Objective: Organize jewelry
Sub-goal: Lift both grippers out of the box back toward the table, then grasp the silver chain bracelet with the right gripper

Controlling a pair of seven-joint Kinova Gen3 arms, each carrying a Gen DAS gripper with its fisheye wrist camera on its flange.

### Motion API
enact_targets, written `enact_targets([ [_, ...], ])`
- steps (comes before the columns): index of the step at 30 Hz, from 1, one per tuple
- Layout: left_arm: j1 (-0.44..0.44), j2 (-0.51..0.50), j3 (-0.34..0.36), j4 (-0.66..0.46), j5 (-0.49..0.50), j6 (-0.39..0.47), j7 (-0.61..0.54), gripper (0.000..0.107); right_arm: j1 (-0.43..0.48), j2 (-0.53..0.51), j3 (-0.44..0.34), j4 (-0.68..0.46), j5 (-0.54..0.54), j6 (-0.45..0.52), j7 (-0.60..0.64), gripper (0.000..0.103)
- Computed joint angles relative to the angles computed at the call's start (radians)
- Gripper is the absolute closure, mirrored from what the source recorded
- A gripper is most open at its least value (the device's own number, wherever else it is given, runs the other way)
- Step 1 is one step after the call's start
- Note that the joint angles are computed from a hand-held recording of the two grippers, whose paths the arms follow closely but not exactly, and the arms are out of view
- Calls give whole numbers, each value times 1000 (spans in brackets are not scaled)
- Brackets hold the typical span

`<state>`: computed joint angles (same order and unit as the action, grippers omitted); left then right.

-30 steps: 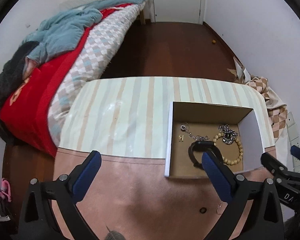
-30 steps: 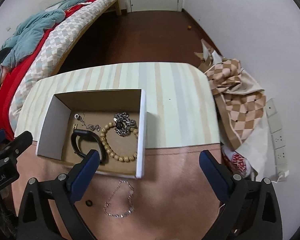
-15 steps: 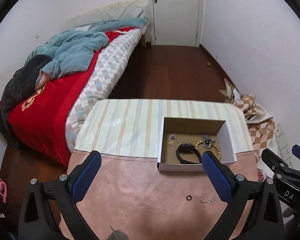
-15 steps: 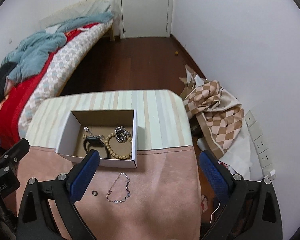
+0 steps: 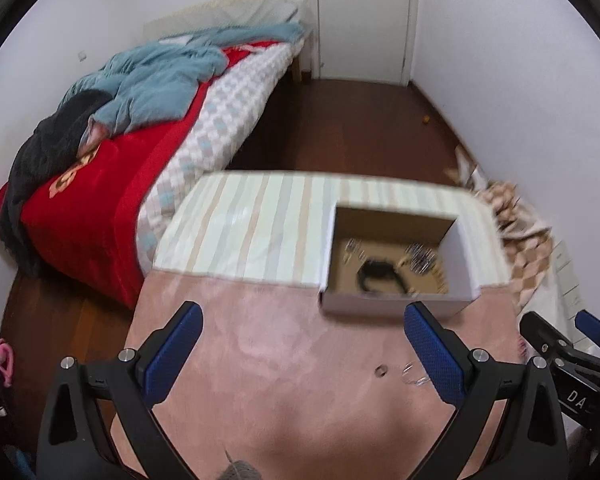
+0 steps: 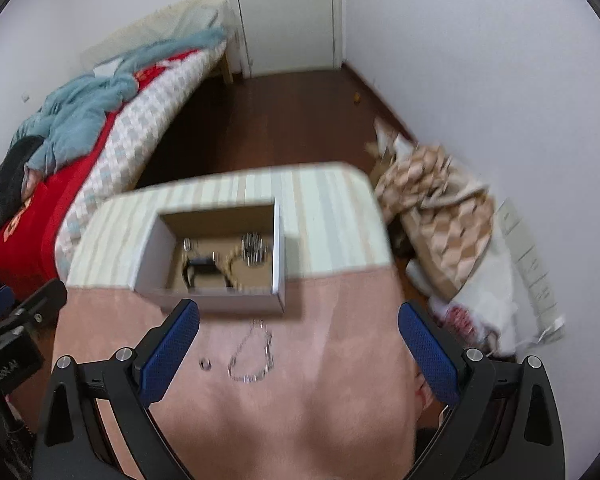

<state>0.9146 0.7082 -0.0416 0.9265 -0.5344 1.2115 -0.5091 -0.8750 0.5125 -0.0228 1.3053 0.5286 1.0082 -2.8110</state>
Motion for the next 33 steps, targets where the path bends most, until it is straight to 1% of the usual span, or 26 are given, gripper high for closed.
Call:
enact_targets([
  [2, -3, 36, 4, -10, 9, 31, -11, 5, 18, 38, -6, 26, -22, -29, 0, 5],
  [3, -9, 53, 7, -18, 19, 47, -17, 5, 29, 53, -10, 31, -38, -44, 7, 14],
  [4, -12, 62, 8, -12, 29, 49, -16, 5, 43, 65, -15, 43, -58, -67, 15, 29],
  [5, -18, 71, 10, -6, 41, 49, -14, 5, 64, 84, -24, 54, -87, -99, 29, 35],
  [7, -34, 92, 18, -1, 70, 53, -15, 5, 87, 112, -28, 82, -131, -170, 42, 37],
  [8, -37, 99, 18, 0, 79, 54, -15, 5, 88, 126, -24, 85, -144, -192, 49, 37],
  [10, -40, 105, 15, 12, 88, 49, -13, 5, 82, 143, -11, 96, -156, -239, 61, 40],
  [11, -40, 109, 13, 14, 89, 48, -11, 5, 73, 159, -3, 88, -157, -247, 74, 42],
  [12, -43, 112, 12, 16, 93, 46, -11, 5, 73, 167, -6, 83, -154, -252, 83, 46],
  [13, -44, 112, 12, 19, 96, 43, -10, 5, 63, 187, 1, 64, -157, -241, 100, 50],
  [14, -45, 114, 12, 23, 98, 40, -8, 5, 34, 200, 26, 48, -143, -224, 105, 51],
  [15, -46, 116, 12, 24, 100, 37, -8, 5, 22, 212, 34, 34, -133, -212, 117, 58],
  [17, -47, 117, 13, 30, 104, 29, -9, 5, -12, 235, 59, 7, -110, -177, 131, 68],
  [18, -47, 120, 14, 29, 105, 28, -10, 5, -13, 233, 56, 10, -102, -179, 134, 87],
  [19, -47, 122, 16, 31, 109, 23, -11, 5, -13, 231, 56, 16, -102, -183, 137, 98],
  [22, -46, 131, 22, 23, 118, 13, -24, 5, -8, 206, 61, 60, -110, -216, 117, 99],
  [26, -32, 147, 28, 3, 125, -11, -45, 5, -18, 123, 103, 210, -87, -303, -4, 99],
  [29, -30, 168, 36, -22, 141, -33, -71, 5, -9, 62, 108, 301, -65, -333, -63, 99],
  [32, -34, 190, 45, -53, 168, -52, -104, 6, 14, 34, 91, 342, -50, -342, -90, 99],
  [33, -33, 197, 45, -63, 174, -58, -115, 6, 11, 31, 88, 337, -47, -330, -95, 99],
])
